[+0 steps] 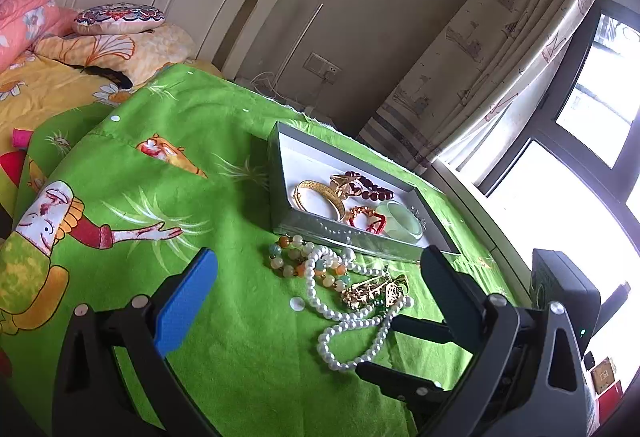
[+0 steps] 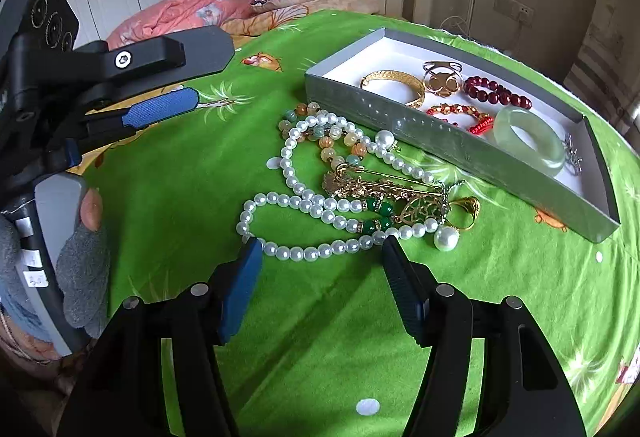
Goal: Organize jewelry
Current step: 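Move the right tool to the long pearl necklace beside the tray, then grasp the pearl necklace strand with the right tool and lift it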
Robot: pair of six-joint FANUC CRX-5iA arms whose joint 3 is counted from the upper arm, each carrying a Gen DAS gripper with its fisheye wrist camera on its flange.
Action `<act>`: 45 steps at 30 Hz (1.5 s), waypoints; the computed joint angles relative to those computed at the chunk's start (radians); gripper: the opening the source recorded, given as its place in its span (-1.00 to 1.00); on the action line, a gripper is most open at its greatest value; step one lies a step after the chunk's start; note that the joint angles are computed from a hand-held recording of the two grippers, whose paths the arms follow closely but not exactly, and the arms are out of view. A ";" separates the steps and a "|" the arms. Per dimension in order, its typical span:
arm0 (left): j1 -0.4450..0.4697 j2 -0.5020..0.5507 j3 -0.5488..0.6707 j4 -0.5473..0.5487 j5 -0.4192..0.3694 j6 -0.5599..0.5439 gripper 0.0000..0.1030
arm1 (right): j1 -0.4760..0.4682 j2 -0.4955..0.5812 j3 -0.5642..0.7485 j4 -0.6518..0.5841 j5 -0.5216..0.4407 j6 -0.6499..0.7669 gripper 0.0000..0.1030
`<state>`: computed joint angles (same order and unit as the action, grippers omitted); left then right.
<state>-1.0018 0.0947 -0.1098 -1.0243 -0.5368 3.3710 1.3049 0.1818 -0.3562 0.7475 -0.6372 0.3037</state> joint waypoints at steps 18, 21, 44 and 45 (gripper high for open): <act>-0.033 -0.045 -0.064 -0.197 0.013 0.347 0.95 | -0.001 -0.037 -0.075 0.205 0.109 0.066 0.25; -0.032 -0.056 -0.082 -0.227 0.019 0.428 0.95 | 0.036 0.045 0.039 0.094 0.019 0.252 -0.14; -0.036 -0.033 -0.039 -0.130 -0.053 0.277 0.95 | 0.039 -0.330 -0.351 0.120 -0.140 -0.137 -0.84; -0.036 -0.029 -0.034 -0.121 -0.060 0.259 0.95 | 0.028 -0.341 -0.370 0.133 -0.143 -0.168 -0.84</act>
